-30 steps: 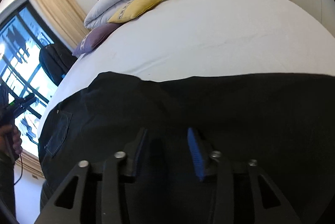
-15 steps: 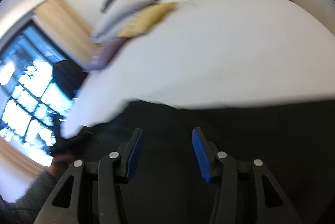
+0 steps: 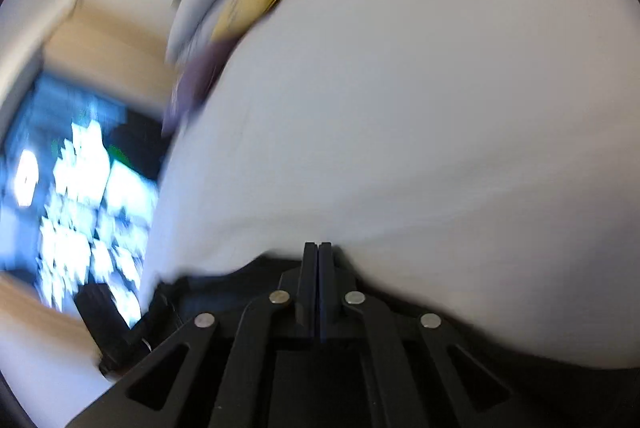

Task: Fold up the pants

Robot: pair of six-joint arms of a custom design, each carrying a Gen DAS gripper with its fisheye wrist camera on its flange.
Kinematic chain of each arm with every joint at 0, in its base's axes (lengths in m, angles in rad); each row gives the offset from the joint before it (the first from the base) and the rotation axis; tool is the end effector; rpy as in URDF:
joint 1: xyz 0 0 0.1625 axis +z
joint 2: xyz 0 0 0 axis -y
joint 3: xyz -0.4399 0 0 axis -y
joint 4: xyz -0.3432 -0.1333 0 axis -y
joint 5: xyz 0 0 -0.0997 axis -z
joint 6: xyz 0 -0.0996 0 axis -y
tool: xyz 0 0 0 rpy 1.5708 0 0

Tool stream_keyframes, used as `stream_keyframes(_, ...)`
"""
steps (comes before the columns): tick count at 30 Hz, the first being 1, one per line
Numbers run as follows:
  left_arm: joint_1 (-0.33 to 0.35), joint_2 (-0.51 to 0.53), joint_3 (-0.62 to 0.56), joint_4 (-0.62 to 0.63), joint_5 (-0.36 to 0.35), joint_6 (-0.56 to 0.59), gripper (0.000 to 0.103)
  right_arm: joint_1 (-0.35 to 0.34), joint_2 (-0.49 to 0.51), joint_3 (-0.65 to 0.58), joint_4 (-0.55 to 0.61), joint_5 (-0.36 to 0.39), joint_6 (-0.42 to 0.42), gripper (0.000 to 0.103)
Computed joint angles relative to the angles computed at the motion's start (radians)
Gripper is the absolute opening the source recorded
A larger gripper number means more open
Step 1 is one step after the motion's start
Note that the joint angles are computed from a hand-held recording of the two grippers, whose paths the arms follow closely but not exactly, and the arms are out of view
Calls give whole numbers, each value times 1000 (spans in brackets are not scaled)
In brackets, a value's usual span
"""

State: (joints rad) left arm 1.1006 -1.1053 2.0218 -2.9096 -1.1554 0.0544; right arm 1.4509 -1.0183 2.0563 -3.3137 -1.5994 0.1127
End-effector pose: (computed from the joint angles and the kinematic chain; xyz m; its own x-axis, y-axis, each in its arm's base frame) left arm -0.0875 -0.5552 0.2410 -0.8668 0.3109 -0.3898 0.4611 0.7974 -0.3892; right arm 0.0643 -0.5573 0.2301 -0.9737 0.2221 -0.0512 0.2019 0.7359 -0.6463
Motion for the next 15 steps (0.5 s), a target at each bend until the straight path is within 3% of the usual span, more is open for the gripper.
stream_keyframes(3, -8, 0, -12, 54, 21, -12, 10, -2, -75, 59, -1, -61, -26, 3)
stream_keyframes(5, -46, -19, -8, 85, 76, -37, 10, 3, -139, 124, -12, -14, -19, 16)
stream_keyframes(7, -107, -70, 49, 6, 119, -7, 11, -13, -175, 206, -88, 129, -30, 58)
stream_keyframes(9, -140, -106, 101, -76, 104, 11, 11, -8, -182, 295, -180, 204, -58, 69)
stream_keyframes(11, -154, -116, 134, -81, 109, -14, 11, -7, -167, 335, -185, 227, -101, 69)
stream_keyframes(12, -160, -106, 147, -84, 113, 7, 11, -8, -156, 350, -172, 188, -118, 61)
stream_keyframes(13, -165, -83, 159, -89, 158, 41, 11, -14, -146, 365, -189, 157, -130, 35)
stream_keyframes(15, -123, -42, 149, -73, 187, 25, 11, -60, -162, 418, -266, 148, -128, 12)
